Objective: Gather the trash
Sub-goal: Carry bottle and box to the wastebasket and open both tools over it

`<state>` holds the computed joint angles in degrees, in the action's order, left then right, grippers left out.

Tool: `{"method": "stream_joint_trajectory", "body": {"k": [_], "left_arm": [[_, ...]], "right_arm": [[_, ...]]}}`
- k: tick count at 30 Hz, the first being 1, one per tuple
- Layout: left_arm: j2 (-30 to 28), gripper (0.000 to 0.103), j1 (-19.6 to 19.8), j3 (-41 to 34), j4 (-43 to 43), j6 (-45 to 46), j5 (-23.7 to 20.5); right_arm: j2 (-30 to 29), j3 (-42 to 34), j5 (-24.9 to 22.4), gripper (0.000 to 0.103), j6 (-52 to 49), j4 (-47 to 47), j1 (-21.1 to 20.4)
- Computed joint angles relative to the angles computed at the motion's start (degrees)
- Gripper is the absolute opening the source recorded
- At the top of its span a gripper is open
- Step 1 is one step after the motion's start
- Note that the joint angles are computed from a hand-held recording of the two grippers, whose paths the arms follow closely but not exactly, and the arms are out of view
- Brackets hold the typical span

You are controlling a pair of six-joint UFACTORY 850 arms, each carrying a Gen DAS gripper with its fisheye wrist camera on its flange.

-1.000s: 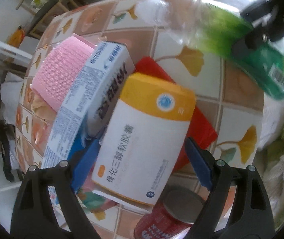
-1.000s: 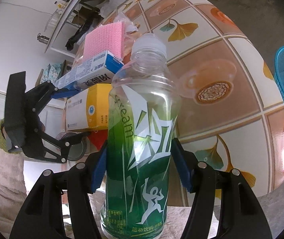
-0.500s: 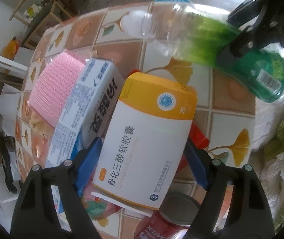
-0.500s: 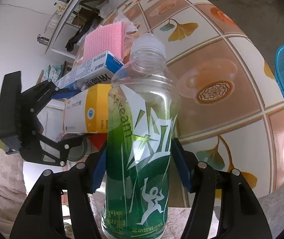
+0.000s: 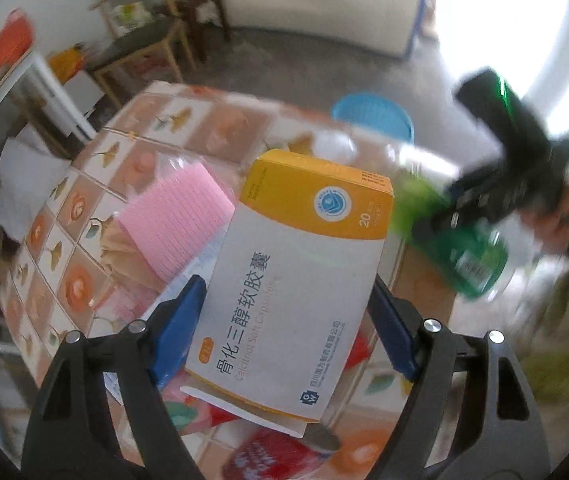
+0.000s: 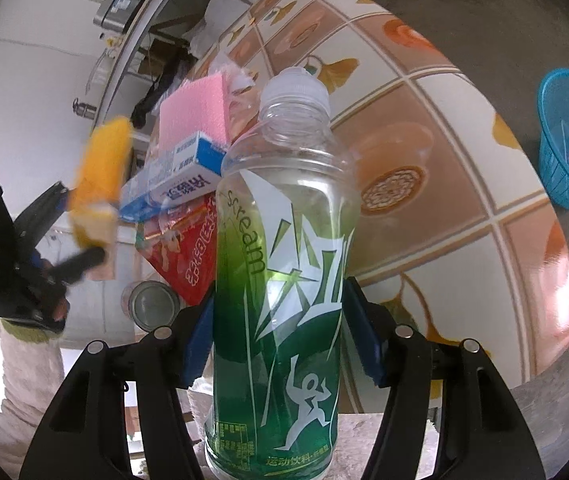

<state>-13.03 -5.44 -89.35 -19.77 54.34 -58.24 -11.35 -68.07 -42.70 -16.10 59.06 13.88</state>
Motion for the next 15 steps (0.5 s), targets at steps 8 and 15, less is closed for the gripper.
{"method": "stream_joint_trajectory", "body": {"k": [8,15], "left_arm": [[-2.45,0.076,-0.72,-5.92,-7.98,-13.65,-1.18],[-7.35,0.077,-6.60,-11.29,-11.68,-24.43,-4.05]], "right_arm": [[3.73,4.21,0.34,0.059,-5.98,7.79,-3.66],[10.09,9.98,2.82,0.059,-8.82,12.23,-11.05]]}}
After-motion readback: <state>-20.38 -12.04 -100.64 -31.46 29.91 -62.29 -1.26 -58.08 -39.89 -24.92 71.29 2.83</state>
